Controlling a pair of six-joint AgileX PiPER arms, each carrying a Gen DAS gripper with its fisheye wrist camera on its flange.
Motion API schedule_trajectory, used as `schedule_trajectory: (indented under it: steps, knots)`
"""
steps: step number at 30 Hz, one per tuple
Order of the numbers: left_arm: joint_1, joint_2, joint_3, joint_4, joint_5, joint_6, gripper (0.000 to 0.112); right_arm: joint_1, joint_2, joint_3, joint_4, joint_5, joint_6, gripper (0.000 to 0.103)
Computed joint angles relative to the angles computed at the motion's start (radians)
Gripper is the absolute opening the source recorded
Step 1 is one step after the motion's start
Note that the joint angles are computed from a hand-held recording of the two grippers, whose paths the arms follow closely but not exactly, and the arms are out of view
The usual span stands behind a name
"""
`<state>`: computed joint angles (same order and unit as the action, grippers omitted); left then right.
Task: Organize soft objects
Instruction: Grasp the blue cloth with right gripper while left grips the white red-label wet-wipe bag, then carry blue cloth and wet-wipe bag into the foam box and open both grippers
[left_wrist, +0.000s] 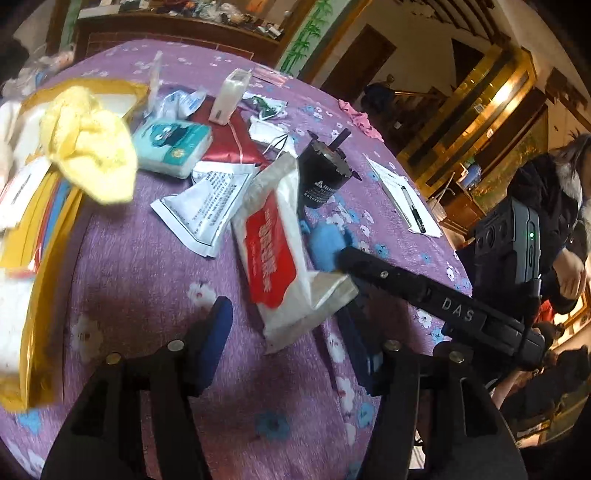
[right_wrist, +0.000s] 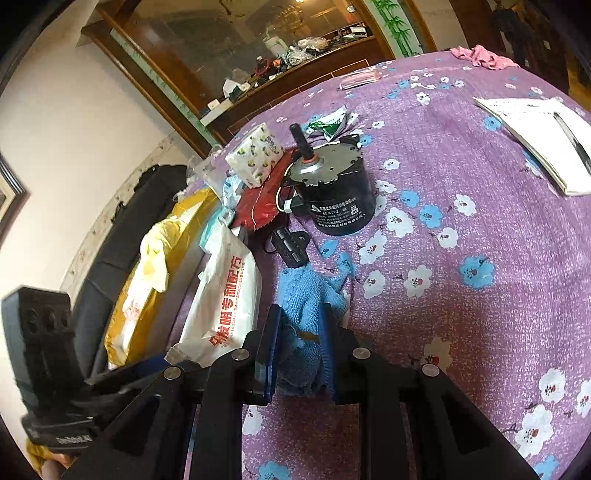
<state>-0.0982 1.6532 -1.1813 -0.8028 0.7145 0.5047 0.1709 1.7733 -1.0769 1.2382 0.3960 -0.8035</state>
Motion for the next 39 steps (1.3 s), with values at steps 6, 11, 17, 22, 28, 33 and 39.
schedule_trajectory:
  steps: [6, 11, 17, 22, 28, 33, 39]
  knots:
    - [0.034, -0.028, -0.013, 0.005, 0.022, 0.012, 0.061, -0.030, 0.009, 0.008, 0.063, 0.044, -0.049, 0.019]
    - [0.011, 0.129, -0.213, 0.067, 0.124, -0.107, 0.061, -0.051, -0.022, 0.037, 0.063, 0.034, -0.044, 0.018]
    - [-0.061, 0.261, -0.358, 0.205, 0.137, -0.327, 0.059, -0.082, 0.003, 0.025, 0.067, 0.079, -0.038, 0.017]
    - [-0.073, 0.228, -0.287, 0.214, 0.073, -0.326, 0.035, -0.059, -0.006, 0.027, 0.053, 0.053, -0.042, 0.017]
    - [-0.073, 0.133, -0.218, 0.193, 0.081, -0.276, 0.033, -0.045, -0.024, 0.048, 0.099, 0.031, -0.105, 0.017]
    - [0.018, 0.133, -0.215, -0.045, 0.236, -0.142, 0.033, -0.015, -0.087, 0.047, -0.084, -0.024, 0.049, 0.016]
    - [0.102, 0.055, -0.200, -0.136, 0.274, -0.065, 0.033, -0.025, -0.093, -0.035, -0.049, 0.088, 0.086, 0.015]
